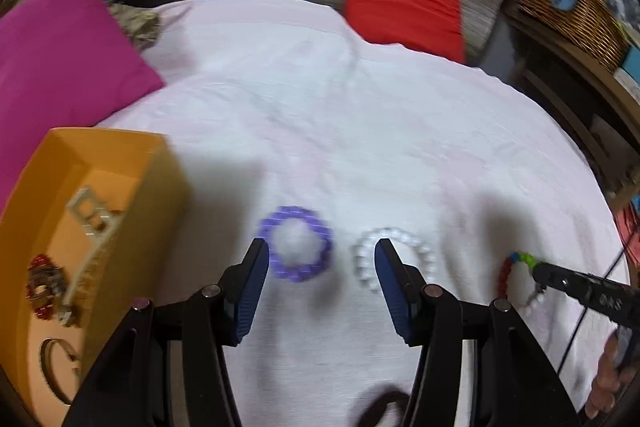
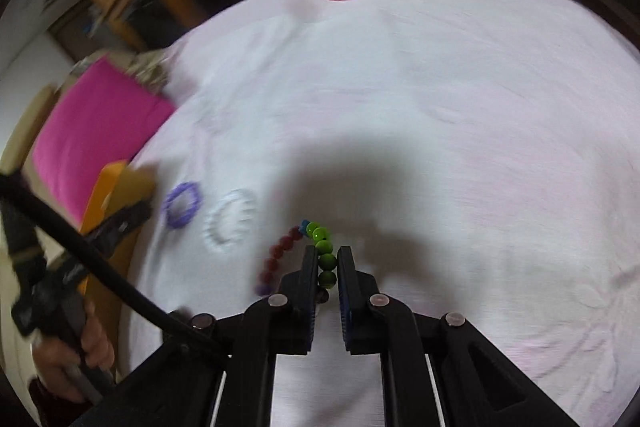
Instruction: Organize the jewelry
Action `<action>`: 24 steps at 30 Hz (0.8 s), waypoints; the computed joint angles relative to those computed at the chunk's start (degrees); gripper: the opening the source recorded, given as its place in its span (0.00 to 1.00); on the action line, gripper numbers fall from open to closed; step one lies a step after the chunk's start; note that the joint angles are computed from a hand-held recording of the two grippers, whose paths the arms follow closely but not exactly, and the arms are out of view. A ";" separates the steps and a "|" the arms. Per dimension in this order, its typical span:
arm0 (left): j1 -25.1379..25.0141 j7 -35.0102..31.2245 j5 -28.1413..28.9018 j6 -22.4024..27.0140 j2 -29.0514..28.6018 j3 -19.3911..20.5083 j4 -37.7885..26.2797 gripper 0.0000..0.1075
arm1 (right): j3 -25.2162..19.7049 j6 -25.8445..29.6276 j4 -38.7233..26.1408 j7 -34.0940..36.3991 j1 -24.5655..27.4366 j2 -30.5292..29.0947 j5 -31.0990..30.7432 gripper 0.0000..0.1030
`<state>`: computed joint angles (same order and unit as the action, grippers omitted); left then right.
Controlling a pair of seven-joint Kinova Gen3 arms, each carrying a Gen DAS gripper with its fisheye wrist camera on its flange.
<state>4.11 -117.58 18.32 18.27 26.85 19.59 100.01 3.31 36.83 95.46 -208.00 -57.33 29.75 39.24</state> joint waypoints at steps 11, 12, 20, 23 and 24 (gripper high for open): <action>2.61 -5.42 0.79 5.43 3.28 2.19 -3.01 0.46 | -0.15 -2.50 5.49 -5.47 0.70 -2.23 0.09 0.10; 3.36 -5.55 0.56 6.17 3.56 1.74 -3.44 0.39 | -0.12 -2.56 5.61 -5.71 0.57 -2.28 0.23 0.10; 7.56 -5.49 -0.69 9.22 6.28 -0.93 -6.30 0.28 | 0.68 -4.87 6.98 -7.74 0.19 -2.37 1.34 0.11; 6.55 -5.96 0.39 9.81 7.34 -0.09 -7.31 0.18 | 0.64 -4.45 6.80 -7.68 0.05 -2.31 1.34 0.11; 5.73 -6.63 1.00 10.30 7.65 0.57 -7.51 0.10 | 0.61 -4.36 6.75 -7.65 0.05 -2.27 1.38 0.11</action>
<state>9.83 -124.21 19.32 28.57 34.50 20.16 92.51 3.92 32.47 102.21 -215.65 -57.28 27.48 40.62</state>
